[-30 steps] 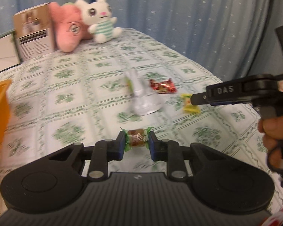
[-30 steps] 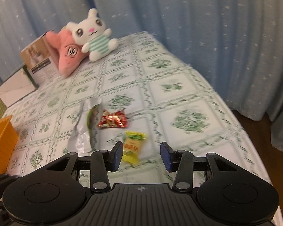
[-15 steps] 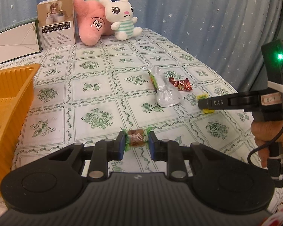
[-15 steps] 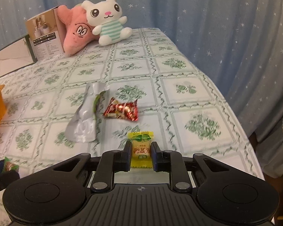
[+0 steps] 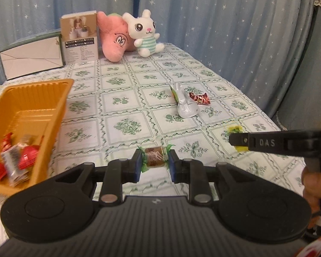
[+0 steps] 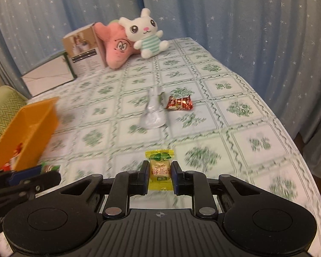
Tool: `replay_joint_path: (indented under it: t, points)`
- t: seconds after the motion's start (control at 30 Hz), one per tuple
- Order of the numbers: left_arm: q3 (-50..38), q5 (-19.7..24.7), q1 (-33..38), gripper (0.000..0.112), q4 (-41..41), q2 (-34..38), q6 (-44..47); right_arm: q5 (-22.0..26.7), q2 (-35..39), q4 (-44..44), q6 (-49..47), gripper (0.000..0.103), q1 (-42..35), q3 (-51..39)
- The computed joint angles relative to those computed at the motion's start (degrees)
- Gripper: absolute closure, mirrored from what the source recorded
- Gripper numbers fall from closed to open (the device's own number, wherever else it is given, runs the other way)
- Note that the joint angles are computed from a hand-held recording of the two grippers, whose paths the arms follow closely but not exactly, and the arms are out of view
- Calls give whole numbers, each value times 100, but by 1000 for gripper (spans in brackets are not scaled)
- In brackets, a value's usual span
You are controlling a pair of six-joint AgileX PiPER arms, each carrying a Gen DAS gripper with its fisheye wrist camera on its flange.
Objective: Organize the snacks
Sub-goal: 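Carry the green and yellow candies into the orange tray and open both tools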
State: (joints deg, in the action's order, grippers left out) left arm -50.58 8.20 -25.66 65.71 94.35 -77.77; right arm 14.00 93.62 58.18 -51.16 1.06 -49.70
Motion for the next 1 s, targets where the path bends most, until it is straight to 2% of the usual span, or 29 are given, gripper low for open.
replay_joint_path:
  t: [0.23, 0.33, 0.47, 0.73, 1.0]
  points:
    - [639, 559, -157, 89, -1154, -1133, 1069, 156, -1193, -1285, 1485, 82, 415, 714]
    - [788, 810, -145, 89, -1798, -1534, 1694, 182, -1570, -1966, 2280, 82, 720, 873]
    - [977, 1127, -108, 89, -2235, -2053, 2157, 235, -1924, -2793, 3234, 82, 1150, 935]
    - [1219, 1501, 196, 89, -2947, -2860, 3046, 277, -2150, -4146, 4784, 82, 1999, 766]
    - [1379, 1557, 881, 89, -3939, -3404, 4301, 275, -2014, -5097, 5823, 82, 2692, 530]
